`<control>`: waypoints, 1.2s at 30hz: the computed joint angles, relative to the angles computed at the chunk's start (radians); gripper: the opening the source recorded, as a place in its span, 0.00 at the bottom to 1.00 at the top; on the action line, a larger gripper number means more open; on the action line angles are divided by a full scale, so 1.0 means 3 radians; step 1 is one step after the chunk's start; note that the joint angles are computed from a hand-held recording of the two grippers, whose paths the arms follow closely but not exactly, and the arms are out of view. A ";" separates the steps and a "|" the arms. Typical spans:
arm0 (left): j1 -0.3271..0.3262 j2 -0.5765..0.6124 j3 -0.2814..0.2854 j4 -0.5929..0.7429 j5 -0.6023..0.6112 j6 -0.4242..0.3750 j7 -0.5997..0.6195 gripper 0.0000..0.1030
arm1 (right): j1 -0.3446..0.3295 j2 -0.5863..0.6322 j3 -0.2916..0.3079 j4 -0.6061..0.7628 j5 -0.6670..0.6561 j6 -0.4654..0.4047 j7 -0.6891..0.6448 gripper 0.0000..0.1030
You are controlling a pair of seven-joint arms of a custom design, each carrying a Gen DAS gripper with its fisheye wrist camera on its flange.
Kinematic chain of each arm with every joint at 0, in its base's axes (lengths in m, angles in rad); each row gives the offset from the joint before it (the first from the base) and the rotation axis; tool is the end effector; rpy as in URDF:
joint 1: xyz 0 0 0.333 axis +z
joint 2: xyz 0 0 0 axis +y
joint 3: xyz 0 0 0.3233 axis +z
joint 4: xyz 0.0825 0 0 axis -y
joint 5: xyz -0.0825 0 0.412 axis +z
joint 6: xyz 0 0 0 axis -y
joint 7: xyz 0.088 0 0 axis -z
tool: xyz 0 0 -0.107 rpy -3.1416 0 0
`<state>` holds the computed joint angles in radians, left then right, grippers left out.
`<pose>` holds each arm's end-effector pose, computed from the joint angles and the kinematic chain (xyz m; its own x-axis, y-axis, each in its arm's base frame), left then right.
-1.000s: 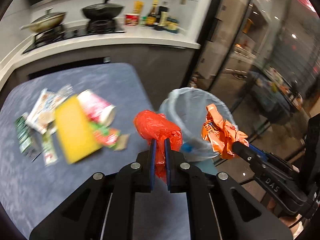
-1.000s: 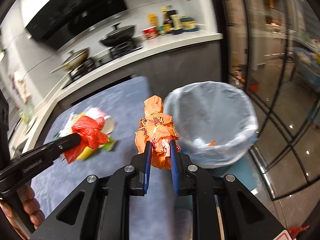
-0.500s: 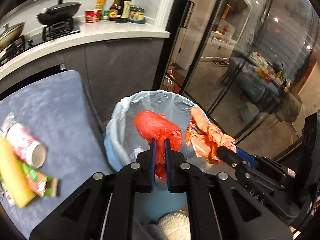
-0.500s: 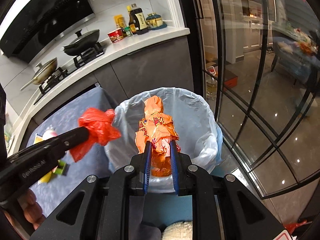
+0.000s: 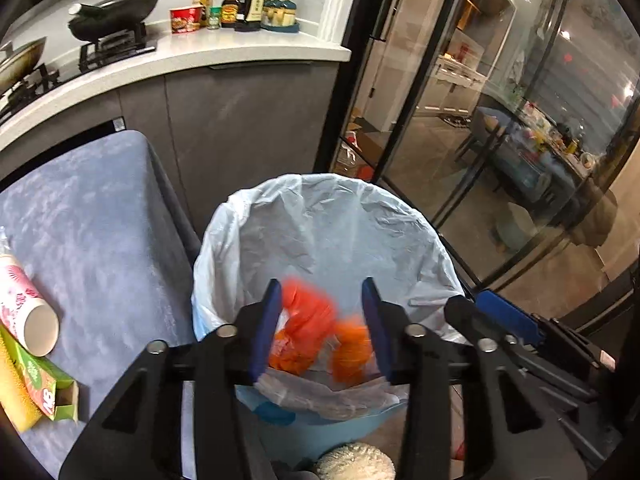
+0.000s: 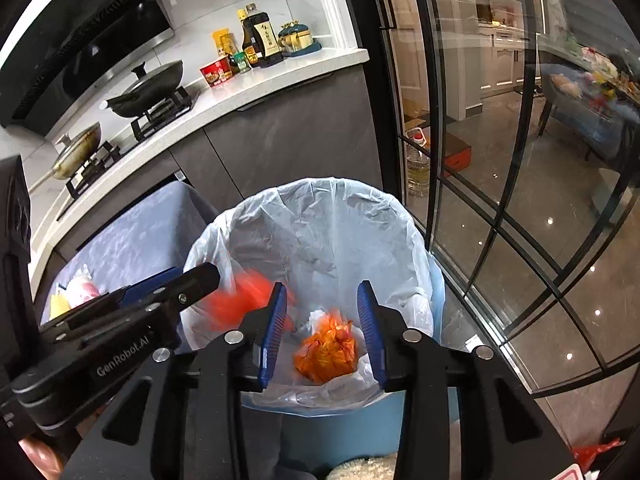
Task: Collect trash
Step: 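Open both tools to drop the red bag and orange wrapper into the bin, then grasp the yellow sponge with the left tool while the right tool grasps the green NB box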
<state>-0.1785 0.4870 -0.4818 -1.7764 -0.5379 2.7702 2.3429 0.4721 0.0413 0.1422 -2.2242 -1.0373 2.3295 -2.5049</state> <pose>0.6041 -0.3900 0.3542 -0.7913 -0.5761 0.2049 -0.5572 0.5414 -0.6297 0.4704 0.3135 0.3577 -0.6818 -0.6920 -0.2373 -0.4231 0.6376 -0.6438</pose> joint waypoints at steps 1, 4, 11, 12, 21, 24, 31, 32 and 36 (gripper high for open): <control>-0.0002 -0.0009 0.0005 -0.0009 0.0001 0.0022 -0.0010 0.45 | 0.0008 -0.0008 0.0007 0.0008 0.0000 -0.0026 -0.0005 0.35; 0.0012 -0.0078 0.0005 -0.0078 -0.0002 0.0094 -0.0018 0.50 | 0.0025 -0.0027 0.0027 0.0033 -0.0012 -0.0067 -0.0025 0.36; 0.0155 -0.0313 -0.0049 -0.0318 -0.0183 0.0289 0.0085 0.61 | 0.0111 -0.0062 0.0103 0.0142 -0.0050 -0.0260 -0.0031 0.42; 0.0180 -0.0349 -0.0053 -0.0352 -0.0218 0.0300 0.0114 0.61 | 0.0126 -0.0054 0.0114 0.0169 -0.0052 -0.0289 -0.0045 0.42; 0.0305 -0.0631 0.0106 -0.0563 -0.0537 0.0271 0.0276 0.61 | 0.0301 0.0135 0.0147 0.0531 -0.0054 -0.0491 -0.0167 0.45; 0.0331 -0.0703 0.0196 -0.0628 -0.0629 0.0288 0.0320 0.61 | 0.0370 0.0256 0.0129 0.0692 -0.0045 -0.0495 -0.0230 0.45; 0.0389 -0.0778 0.0461 -0.0725 -0.0644 0.0251 0.0196 0.65 | 0.0552 0.0627 0.0033 0.1130 0.0028 -0.0411 -0.0464 0.45; 0.0405 -0.0783 0.0500 -0.0746 -0.0622 0.0264 0.0170 0.66 | 0.0580 0.0684 0.0013 0.1192 0.0048 -0.0385 -0.0498 0.45; 0.0467 -0.0769 0.0628 -0.0808 -0.0475 0.0379 -0.0027 0.76 | 0.0689 0.0905 -0.0076 0.1425 0.0142 -0.0274 -0.0641 0.45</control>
<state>-0.0385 0.2562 -0.2935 -2.0188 -0.6803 2.8840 2.3348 0.6789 0.3129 0.1193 -1.7967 -0.9947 2.2473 -2.6971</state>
